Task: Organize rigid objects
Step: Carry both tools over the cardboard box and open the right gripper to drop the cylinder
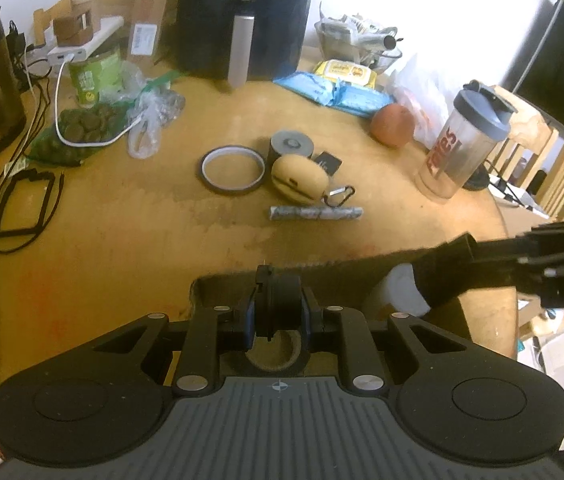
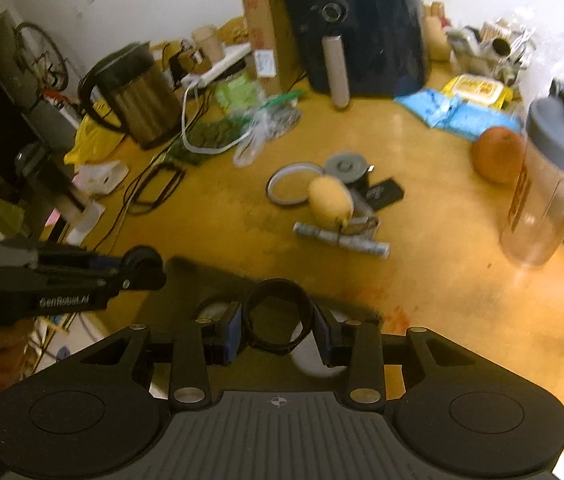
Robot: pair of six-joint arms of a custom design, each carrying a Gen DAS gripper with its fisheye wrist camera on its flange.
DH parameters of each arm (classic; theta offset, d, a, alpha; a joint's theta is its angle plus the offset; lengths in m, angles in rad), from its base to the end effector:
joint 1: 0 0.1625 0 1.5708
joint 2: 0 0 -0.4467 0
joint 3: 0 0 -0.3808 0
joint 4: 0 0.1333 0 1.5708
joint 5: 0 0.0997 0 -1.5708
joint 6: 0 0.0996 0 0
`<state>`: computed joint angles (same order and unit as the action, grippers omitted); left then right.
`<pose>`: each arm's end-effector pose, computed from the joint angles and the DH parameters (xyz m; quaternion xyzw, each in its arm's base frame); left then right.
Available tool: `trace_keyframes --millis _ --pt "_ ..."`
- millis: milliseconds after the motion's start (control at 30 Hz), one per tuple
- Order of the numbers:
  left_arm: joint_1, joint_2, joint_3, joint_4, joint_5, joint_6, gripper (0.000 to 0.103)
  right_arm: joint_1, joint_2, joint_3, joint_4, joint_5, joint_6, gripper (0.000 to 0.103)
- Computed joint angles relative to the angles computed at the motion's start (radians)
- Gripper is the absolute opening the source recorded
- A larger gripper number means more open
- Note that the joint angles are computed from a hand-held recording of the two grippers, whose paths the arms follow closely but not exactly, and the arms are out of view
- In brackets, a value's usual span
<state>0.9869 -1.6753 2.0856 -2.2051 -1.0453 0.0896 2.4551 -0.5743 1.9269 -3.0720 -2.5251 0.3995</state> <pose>-0.0781 -0.4506 0.3930 0.2897 0.9153 -0.1678 0.2239 0.4697 -0.3176 -0.0088 0.1795 -0.8681 0.3270 0.3273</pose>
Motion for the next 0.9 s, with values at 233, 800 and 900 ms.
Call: trace_keyframes --millis 233,800,900 --pt "0.003 -0.018 0.023 0.051 0.011 -0.028 0.021 -0.003 -0.002 0.033 0.092 0.040 0.073 0.040" --pt "-0.008 -0.025 0.058 0.110 0.079 -0.077 0.023 0.009 0.031 0.015 0.272 -0.001 0.130 0.041" --pt "-0.015 -0.029 0.063 0.115 0.099 -0.091 0.030 0.018 0.038 0.011 0.262 -0.008 0.110 0.058"
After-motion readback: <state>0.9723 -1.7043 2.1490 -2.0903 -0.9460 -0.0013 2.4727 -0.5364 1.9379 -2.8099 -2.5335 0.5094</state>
